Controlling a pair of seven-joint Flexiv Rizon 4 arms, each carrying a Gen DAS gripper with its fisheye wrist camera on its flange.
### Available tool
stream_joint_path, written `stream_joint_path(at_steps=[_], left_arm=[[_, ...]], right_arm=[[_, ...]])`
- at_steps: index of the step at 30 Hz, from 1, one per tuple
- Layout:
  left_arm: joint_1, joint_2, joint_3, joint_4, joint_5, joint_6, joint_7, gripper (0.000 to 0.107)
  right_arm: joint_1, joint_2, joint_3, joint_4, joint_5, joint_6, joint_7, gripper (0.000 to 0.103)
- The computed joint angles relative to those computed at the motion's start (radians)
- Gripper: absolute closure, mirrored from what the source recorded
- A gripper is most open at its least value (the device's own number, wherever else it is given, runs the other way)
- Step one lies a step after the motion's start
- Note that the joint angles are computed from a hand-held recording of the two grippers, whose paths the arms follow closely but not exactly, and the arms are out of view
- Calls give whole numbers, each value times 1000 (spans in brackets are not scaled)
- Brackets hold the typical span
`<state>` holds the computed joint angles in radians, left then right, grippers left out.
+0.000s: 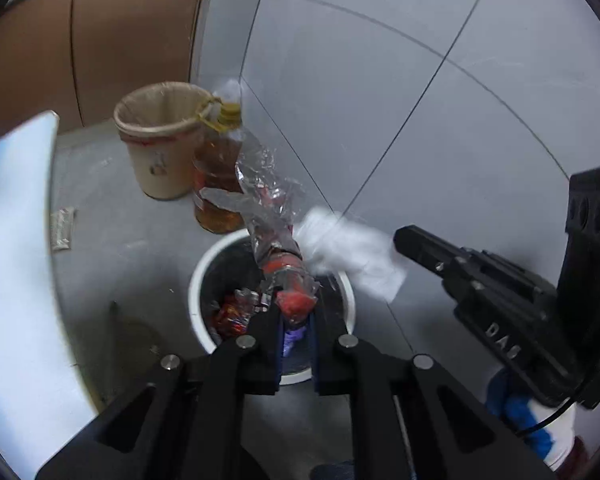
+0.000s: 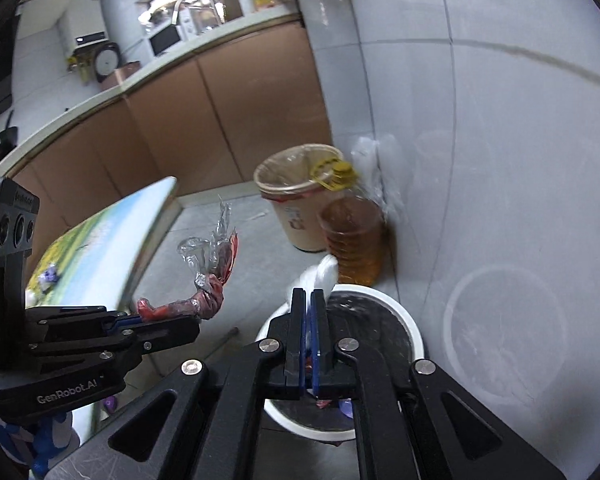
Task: Collect trash
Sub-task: 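Carry both items over the floor bin and open both tools to drop them, then move both open tools back over the table toward the remaining trash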
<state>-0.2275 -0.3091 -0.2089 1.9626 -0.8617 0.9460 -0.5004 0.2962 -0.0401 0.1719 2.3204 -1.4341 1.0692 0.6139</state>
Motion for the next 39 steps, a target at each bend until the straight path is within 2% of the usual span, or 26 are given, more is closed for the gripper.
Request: stream_joint_path(at_steps=[2,4,6,8,9,12,16,18,22,27,35,37,39], left_arm=[[0,-22,-2,-23,18,-38,-25,96],[-1,-34,-7,-34,20,-47,-34,93],[-1,-40,-11,-38,13,-43,-42,78],[4,-34,-16,-26,-15,-35,-33,64],[5,-33,-17,-25,-26,-31,-31,63],[9,-26,-13,-21,-46,-31,-26,63],[11,-7,-10,-8,-86,-12,-12,63],[11,8,-8,3,-117,5,7,63],[7,71,9,52,-201,50,70,63],[-23,151,36,113,-362,145,190,63],[-103,247,83,164,-712,341,461,63],[-121,269,95,170,-793,381,530,63],[-124,291,111,180,-812,395,545,63]], right_arm=[[-6,-16,-9,0,-11,2,13,98],[-8,-32,-13,-1,-4,1,10,88],[-1,-35,-9,2,15,-22,4,64],[5,-30,-5,7,20,-41,4,62],[12,-29,0,5,36,-60,-8,61],[32,-19,13,2,73,-106,-34,51],[57,-4,29,-8,108,-159,-61,47],[69,3,37,-17,123,-180,-75,38],[93,19,52,-35,139,-217,-98,35],[129,35,74,-81,140,-289,-137,20],[186,42,103,-163,112,-375,-178,3],[202,40,110,-187,102,-393,-194,2],[215,39,114,-205,92,-402,-204,1]])
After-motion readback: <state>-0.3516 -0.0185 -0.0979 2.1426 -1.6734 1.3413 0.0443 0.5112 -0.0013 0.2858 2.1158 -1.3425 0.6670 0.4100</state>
